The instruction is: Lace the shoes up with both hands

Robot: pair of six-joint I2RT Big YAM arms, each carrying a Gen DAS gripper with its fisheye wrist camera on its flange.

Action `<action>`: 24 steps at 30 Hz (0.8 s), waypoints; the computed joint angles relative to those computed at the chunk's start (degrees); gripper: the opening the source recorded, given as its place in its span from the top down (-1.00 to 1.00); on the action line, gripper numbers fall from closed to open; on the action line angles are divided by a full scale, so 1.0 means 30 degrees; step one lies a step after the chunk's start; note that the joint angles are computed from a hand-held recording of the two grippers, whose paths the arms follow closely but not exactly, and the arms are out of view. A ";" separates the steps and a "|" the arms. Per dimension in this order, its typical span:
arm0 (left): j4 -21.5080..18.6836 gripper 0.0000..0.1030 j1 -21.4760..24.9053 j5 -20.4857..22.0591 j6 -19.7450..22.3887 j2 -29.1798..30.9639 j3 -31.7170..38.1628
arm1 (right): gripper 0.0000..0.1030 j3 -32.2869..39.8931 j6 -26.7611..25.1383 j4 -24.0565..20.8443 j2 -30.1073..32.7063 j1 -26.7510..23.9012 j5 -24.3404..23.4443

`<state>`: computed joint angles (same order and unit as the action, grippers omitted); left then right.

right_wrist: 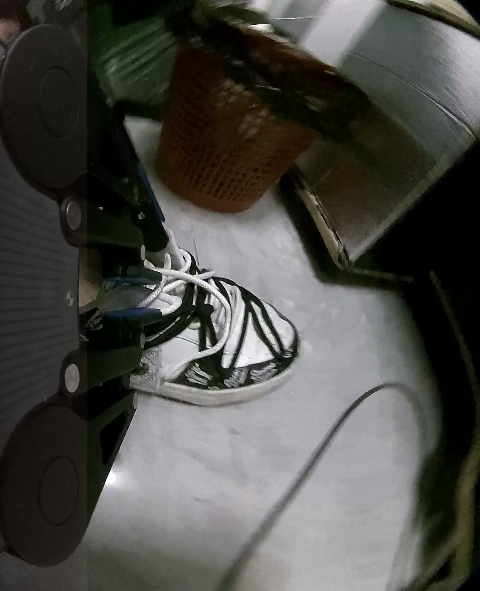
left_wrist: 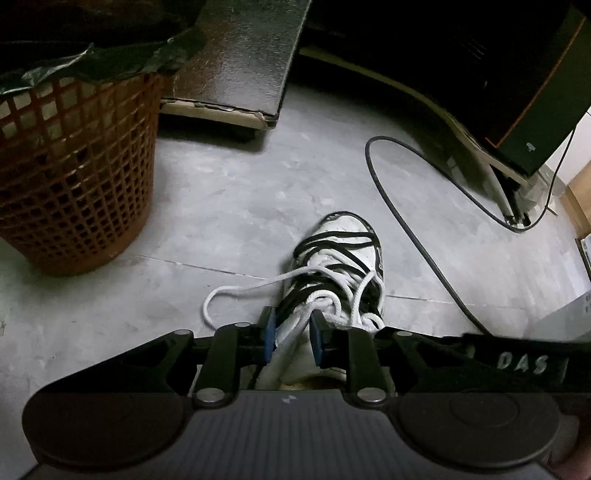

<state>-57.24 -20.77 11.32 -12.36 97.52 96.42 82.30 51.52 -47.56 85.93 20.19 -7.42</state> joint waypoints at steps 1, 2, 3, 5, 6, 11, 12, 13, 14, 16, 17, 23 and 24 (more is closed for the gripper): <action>-0.0023 0.56 0.0025 0.0058 0.0020 0.0003 0.0018 | 0.69 -0.0302 0.0728 0.0365 -0.0170 -0.0140 -0.0295; 0.0023 0.56 0.0037 0.0100 0.0025 -0.0037 -0.0032 | 0.69 -0.0170 0.0582 0.0210 -0.0112 -0.0156 -0.0311; 0.0040 0.56 0.0041 0.0127 0.0022 -0.0049 -0.0056 | 0.68 0.0033 0.0300 -0.0028 -0.0017 -0.0153 -0.0282; 0.0045 0.56 0.0065 0.0222 0.0016 -0.0062 -0.0078 | 0.64 0.0908 -0.1066 -0.1106 0.0462 -0.0025 -0.0067; 0.0022 0.56 0.0101 0.0331 0.0010 -0.0055 -0.0077 | 0.62 0.1674 -0.2265 -0.2042 0.0901 0.0118 0.0172; -0.0097 0.57 0.0192 0.0282 0.0153 -0.0045 -0.0091 | 0.58 0.5595 -0.8696 -0.6187 0.3095 0.1135 0.2641; -0.0040 0.57 0.0240 0.0408 -0.0002 -0.0063 -0.0158 | 0.58 0.6000 -0.9470 -0.6540 0.3306 0.1292 0.3095; 0.0005 0.57 0.0264 0.0461 -0.0129 -0.0083 -0.0198 | 0.58 0.6355 -1.0176 -0.6838 0.3489 0.1436 0.3530; 0.0009 0.57 0.0258 0.0414 -0.0174 -0.0085 -0.0199 | 0.58 0.6443 -1.0592 -0.6913 0.3525 0.1483 0.3696; 0.0011 0.57 0.0286 0.0460 -0.0312 -0.0088 -0.0219 | 0.58 0.6539 -1.1163 -0.7013 0.3594 0.1482 0.3742; 0.0051 0.57 0.0348 0.0593 -0.0484 -0.0120 -0.0272 | 0.58 0.6743 -1.1219 -0.7245 0.3732 0.1383 0.3466; 0.0446 0.49 0.0848 0.1842 -0.2493 -0.0265 -0.0706 | 0.60 0.7172 -1.1695 -0.7935 0.4213 0.0724 0.1472; 0.0424 0.48 0.0872 0.1918 -0.2605 -0.0249 -0.0690 | 0.63 0.7097 -1.2083 -0.7817 0.4209 0.0718 0.1451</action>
<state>-55.96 -18.15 17.07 -20.17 96.78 94.35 103.59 15.27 -71.01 98.55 22.35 -3.07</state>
